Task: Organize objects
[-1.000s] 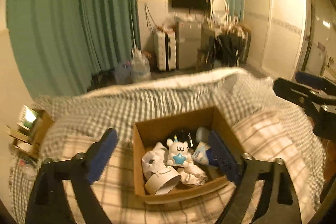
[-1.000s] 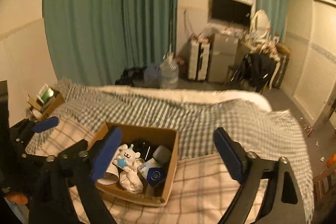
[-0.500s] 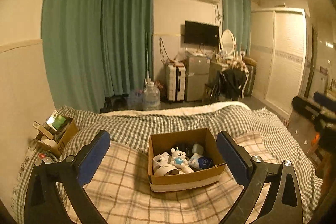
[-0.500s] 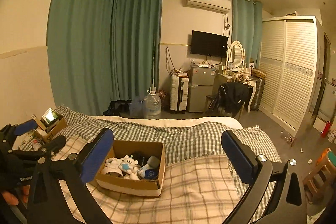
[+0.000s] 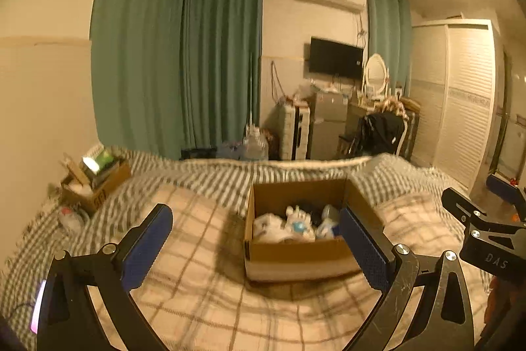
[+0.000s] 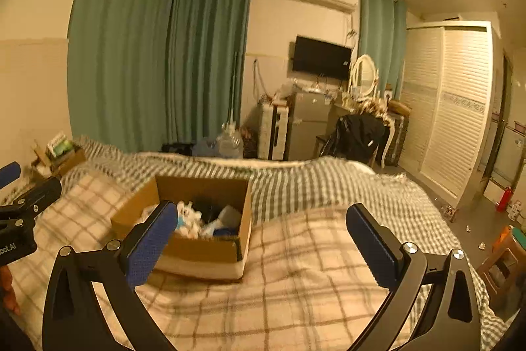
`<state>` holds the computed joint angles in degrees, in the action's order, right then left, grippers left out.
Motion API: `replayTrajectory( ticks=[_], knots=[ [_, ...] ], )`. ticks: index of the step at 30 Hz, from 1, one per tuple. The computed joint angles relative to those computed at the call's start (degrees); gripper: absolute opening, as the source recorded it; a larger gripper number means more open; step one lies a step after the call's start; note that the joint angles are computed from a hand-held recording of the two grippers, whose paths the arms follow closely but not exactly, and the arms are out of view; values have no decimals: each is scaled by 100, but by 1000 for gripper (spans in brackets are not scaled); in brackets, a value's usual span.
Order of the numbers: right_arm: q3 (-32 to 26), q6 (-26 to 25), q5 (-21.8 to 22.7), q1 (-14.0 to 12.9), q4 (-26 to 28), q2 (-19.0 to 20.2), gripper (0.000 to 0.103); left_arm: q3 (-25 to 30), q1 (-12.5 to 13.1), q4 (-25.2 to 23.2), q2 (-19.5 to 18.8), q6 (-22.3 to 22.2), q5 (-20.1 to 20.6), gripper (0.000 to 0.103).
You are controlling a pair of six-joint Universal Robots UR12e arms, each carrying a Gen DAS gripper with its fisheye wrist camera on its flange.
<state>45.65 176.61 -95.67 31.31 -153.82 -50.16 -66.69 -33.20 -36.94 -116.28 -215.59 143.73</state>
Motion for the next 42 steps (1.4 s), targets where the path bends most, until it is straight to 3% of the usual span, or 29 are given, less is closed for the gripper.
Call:
replayTrajectory(
  ticks=[7,42],
  knots=[
    [26,-39,51,22,103,36,103,-85,-4,-148,30,-223,-41,103],
    [-2,74,75,11,238,39,103,57,-20,-363,-50,-72,-165,103]
  ],
)
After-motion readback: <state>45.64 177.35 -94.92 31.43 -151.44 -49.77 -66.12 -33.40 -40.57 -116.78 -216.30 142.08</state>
